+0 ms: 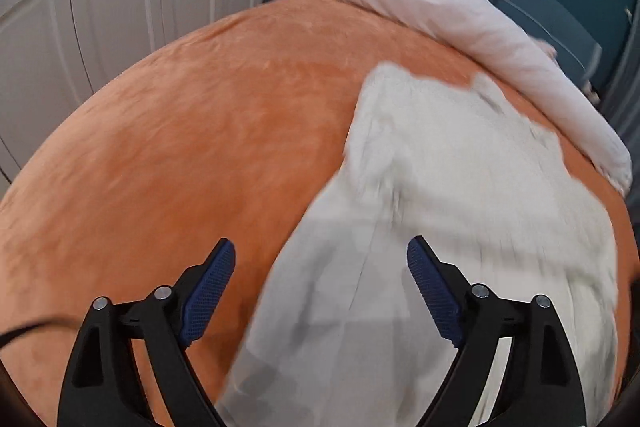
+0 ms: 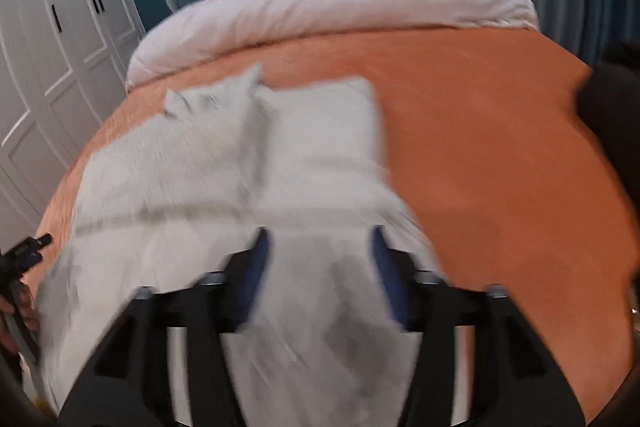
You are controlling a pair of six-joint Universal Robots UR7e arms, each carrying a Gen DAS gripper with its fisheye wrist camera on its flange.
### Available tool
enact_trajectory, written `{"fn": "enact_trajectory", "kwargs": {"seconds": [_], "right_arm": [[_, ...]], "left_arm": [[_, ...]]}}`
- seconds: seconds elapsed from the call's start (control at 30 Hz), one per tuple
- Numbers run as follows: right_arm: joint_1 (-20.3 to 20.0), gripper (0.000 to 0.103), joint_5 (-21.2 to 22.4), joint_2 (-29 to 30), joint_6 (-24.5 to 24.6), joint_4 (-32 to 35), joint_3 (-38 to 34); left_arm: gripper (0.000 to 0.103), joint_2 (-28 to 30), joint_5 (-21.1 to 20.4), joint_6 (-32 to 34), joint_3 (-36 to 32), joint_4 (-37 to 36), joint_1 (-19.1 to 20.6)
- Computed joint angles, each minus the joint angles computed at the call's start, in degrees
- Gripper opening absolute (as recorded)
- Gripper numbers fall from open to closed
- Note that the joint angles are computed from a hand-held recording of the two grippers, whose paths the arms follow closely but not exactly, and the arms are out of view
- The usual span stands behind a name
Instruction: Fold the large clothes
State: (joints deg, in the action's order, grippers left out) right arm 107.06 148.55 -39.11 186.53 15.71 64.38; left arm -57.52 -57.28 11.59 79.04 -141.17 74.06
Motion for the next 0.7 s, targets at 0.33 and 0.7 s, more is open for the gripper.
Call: {"fn": "enact_trajectory", "kwargs": {"seconds": [0.33,0.7], "right_arm": [[4.4,0.075,-9.2,-5.4,29.0,8.8,21.1],[14.7,0.013,-2.5,-2.1,33.2,18.3,17.4]], "left_arm": [[0.082,-16.9,-4.1,-6.0,14.8,13.3,3.3],[0.011,-27.8,-4.6,0.7,20.3,20.4,-2.5]]}}
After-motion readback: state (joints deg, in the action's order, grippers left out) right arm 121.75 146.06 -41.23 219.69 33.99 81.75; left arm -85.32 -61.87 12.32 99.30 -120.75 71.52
